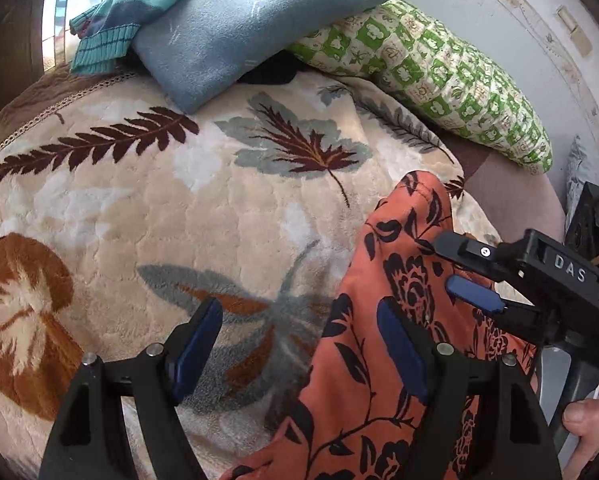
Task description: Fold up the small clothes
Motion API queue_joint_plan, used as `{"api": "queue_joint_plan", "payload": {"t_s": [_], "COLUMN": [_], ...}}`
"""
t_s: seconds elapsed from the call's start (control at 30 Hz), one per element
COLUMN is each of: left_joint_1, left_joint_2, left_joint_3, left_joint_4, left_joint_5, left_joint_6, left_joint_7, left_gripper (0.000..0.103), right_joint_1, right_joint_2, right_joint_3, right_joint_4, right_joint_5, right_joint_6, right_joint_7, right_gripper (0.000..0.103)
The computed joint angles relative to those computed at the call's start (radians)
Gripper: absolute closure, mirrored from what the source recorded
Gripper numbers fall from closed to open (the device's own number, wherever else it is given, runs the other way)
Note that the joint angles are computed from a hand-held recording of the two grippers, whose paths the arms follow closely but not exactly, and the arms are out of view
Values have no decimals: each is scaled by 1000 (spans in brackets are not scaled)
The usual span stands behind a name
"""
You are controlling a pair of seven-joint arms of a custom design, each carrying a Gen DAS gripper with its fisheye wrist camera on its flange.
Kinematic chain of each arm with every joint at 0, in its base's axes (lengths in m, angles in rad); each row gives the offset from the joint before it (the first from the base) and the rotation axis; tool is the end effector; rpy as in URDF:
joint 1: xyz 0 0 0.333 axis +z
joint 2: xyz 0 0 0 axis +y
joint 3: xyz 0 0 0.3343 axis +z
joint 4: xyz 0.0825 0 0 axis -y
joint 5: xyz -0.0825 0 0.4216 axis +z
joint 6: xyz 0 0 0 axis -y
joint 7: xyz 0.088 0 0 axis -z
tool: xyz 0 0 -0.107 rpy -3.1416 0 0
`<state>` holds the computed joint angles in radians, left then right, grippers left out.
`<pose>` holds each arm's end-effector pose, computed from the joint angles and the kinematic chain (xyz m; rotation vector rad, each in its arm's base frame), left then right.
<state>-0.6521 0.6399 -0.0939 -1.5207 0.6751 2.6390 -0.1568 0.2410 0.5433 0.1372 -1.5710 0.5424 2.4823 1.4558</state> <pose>0.5765 -0.5350 0.3294 -2.4470 1.4582 -0.8788 0.7198 0.2653 0.3634 -1.8920 1.7344 0.2101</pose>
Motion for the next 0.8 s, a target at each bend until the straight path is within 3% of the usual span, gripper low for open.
{"api": "queue_joint_plan", "payload": {"t_s": [0.07, 0.13, 0.27, 0.43, 0.6, 0.67, 0.73, 0.8], "left_joint_1": [10, 15, 3, -55, -61, -60, -56, -61], "left_joint_2": [10, 22, 31, 7, 77, 116, 151, 180], "left_joint_3": [-18, -27, -14, 47, 9, -9, -23, -26], "left_joint_4": [13, 25, 46, 41, 159, 215, 257, 297], "left_joint_5": [-30, -48, -34, 98, 122, 93, 42, -9], "left_joint_6": [-44, -59, -62, -15, -24, -34, -46, -106], "left_joint_7": [31, 52, 72, 2, 145, 223, 280, 322], "left_gripper": [24, 24, 24, 23, 22, 22, 22, 22], "right_joint_1": [49, 97, 90, 18, -48, -79, -140, -190], "right_joint_2": [75, 119, 136, -67, -306, -352, -349, -321], "right_joint_3": [-48, -93, -90, -67, -130, -167, -178, -186], "right_joint_4": [89, 138, 201, -62, -378, -439, -445, -431], "right_joint_5": [-78, -168, -225, -179, -205, -235, -171, -113], "right_joint_6": [-38, -5, -76, 80, 201, 202, 167, 140], "right_joint_7": [110, 202, 284, 192, 135, 164, 150, 143], "right_gripper": [33, 33, 33, 33, 33, 33, 33, 33]}}
